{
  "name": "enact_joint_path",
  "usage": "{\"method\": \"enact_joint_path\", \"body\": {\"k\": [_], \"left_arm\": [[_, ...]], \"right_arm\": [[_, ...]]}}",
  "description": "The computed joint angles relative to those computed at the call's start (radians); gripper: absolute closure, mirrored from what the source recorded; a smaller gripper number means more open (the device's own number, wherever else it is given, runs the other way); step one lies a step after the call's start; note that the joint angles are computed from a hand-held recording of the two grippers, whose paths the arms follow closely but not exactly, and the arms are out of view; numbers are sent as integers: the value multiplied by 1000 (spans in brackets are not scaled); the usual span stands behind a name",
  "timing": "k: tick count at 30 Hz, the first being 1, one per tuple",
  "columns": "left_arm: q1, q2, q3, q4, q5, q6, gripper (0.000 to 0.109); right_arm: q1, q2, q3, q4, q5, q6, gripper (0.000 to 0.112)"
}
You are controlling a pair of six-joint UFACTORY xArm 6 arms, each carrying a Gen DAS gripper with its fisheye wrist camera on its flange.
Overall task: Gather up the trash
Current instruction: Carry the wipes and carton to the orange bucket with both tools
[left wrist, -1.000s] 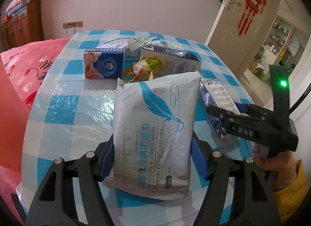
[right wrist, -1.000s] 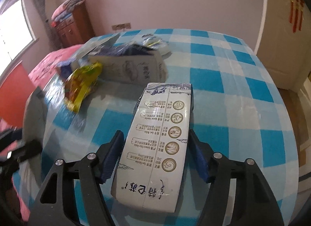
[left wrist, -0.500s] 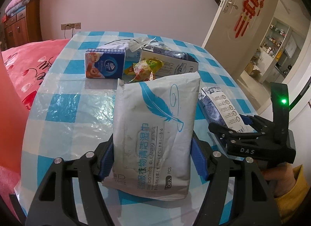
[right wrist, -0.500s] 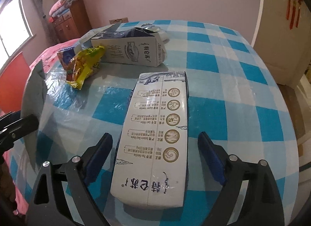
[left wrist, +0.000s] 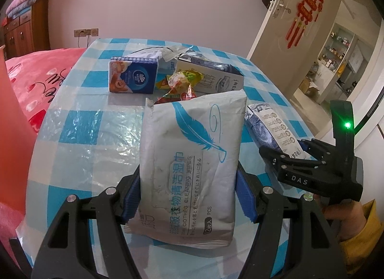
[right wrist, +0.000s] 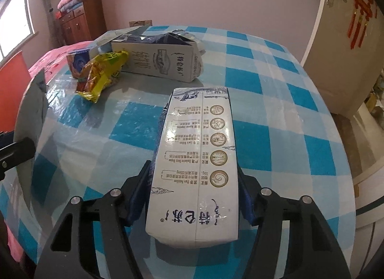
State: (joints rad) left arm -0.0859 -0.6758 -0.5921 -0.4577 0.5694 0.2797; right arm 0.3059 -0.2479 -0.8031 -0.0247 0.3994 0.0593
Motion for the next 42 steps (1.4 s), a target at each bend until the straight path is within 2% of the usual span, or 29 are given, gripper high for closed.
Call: {"method": "enact_joint_path", "body": {"k": [10,15,18,23,32,37,42], "left_arm": [[20,-13,-8,-55,8,50,40],[44,-39,-24,-85,13,77,40],[77,-56,-42,-108,11,93,40],[181,-95,-83,-149,-7,136,40],[435,-104,-173,-60,-41,104,40],[565,-47,-214,-10,-68,65,40],[664,28,-239,11,-67,29,40]], "right_arm": [[13,-59,6,-8,-14,3,49],[31,-69,-42,46,5,-29,49],[52,-56,-94,113,26,-76,49],[123,-3,-214,228,59,-181,49],[305,234,-624,478,187,-432,49],[399,419,-905,513,262,-486,49],[461,642,-1233,504,369,-470,49]]}}
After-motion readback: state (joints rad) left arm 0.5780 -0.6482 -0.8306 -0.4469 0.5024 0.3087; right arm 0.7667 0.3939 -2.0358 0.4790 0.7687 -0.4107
